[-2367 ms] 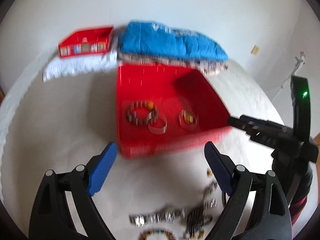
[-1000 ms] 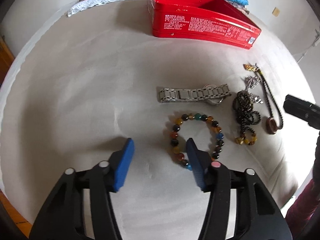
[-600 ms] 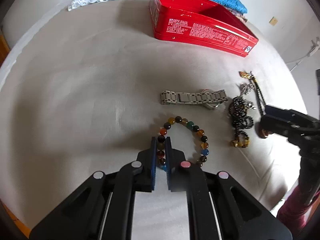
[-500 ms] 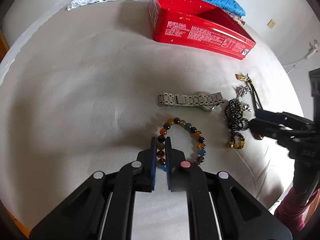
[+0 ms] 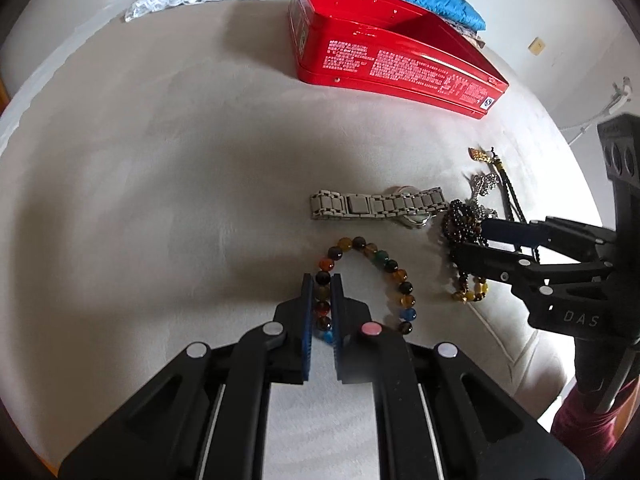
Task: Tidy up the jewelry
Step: 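Grasp the multicoloured bead bracelet with the left gripper while the right gripper grasps the black bead necklace, then lift the bracelet and necklace from the bed toward the red tin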
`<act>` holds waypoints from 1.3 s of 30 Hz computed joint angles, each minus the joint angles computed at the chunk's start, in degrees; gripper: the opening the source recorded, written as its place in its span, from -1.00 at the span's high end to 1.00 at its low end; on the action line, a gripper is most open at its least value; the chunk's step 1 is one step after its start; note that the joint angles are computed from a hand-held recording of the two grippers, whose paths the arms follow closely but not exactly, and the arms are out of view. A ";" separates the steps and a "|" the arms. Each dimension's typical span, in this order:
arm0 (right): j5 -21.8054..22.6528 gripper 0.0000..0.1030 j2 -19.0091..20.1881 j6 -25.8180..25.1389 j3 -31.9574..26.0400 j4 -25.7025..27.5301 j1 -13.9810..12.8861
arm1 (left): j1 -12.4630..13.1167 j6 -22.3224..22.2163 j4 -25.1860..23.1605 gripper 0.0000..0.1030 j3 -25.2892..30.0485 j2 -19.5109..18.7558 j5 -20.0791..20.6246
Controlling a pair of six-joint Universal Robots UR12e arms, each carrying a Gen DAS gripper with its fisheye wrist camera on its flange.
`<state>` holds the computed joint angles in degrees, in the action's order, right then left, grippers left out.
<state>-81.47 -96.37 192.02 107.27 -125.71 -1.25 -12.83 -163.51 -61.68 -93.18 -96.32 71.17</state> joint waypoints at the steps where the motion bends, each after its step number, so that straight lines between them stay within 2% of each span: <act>1: -1.10 -0.07 0.36 -0.25 -0.46 0.43 0.46 | -0.21 0.13 0.34 0.85 -0.02 0.00 0.57; 2: -1.83 -0.08 0.69 -0.39 -0.84 0.66 0.81 | -0.31 0.26 0.69 0.85 -0.08 0.01 1.00; 5: -3.22 -0.29 1.72 -1.82 -1.94 1.68 1.85 | -0.96 1.10 2.00 0.83 -0.38 0.04 2.65; 7: -6.02 -0.30 2.44 -2.41 -2.37 1.43 3.05 | -1.01 1.22 2.17 0.83 -0.30 -0.14 2.81; 10: -9.42 -0.09 2.86 -2.92 -2.34 0.10 4.29 | -0.81 1.16 1.84 0.84 -0.16 -0.23 2.28; 11: -9.51 0.06 2.72 -2.97 -2.09 -0.49 4.29 | -0.75 1.09 1.82 0.85 -0.18 -0.22 2.12; 14: -8.42 0.47 2.20 -2.54 -1.37 -1.48 3.74 | -0.69 1.02 2.04 0.87 -0.37 -0.14 1.94; 16: -6.98 0.58 1.57 -2.23 -0.60 -2.21 2.90 | -0.65 0.86 2.39 0.88 -0.53 -0.04 1.94; 18: -5.10 0.61 0.90 -1.49 0.13 -2.69 1.99 | -0.60 0.64 2.57 0.88 -0.59 -0.02 1.68; 26: 5.08 0.64 -3.09 0.22 3.30 -5.83 -2.45 | 0.93 0.91 1.83 0.88 -0.70 1.00 -3.63; 28: 6.05 0.64 -3.89 0.08 3.54 -6.61 -3.09 | 1.30 1.05 1.97 0.88 -0.64 1.38 -4.95; 31: 6.16 0.64 -5.27 -0.07 3.88 -7.39 -3.83 | 1.63 1.30 2.70 0.88 -0.57 1.87 -6.39; 35: 3.26 0.64 -4.92 0.95 2.86 -7.41 -3.04 | 1.52 0.98 3.59 0.88 -0.27 2.22 -7.36; 39: 2.31 0.64 -4.79 1.47 2.70 -7.34 -2.95 | 1.50 0.33 4.68 0.88 -0.13 2.53 -8.28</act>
<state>-79.16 -101.16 193.49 109.96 -133.05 -4.20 -11.33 -163.18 -57.00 -93.31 -93.79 62.88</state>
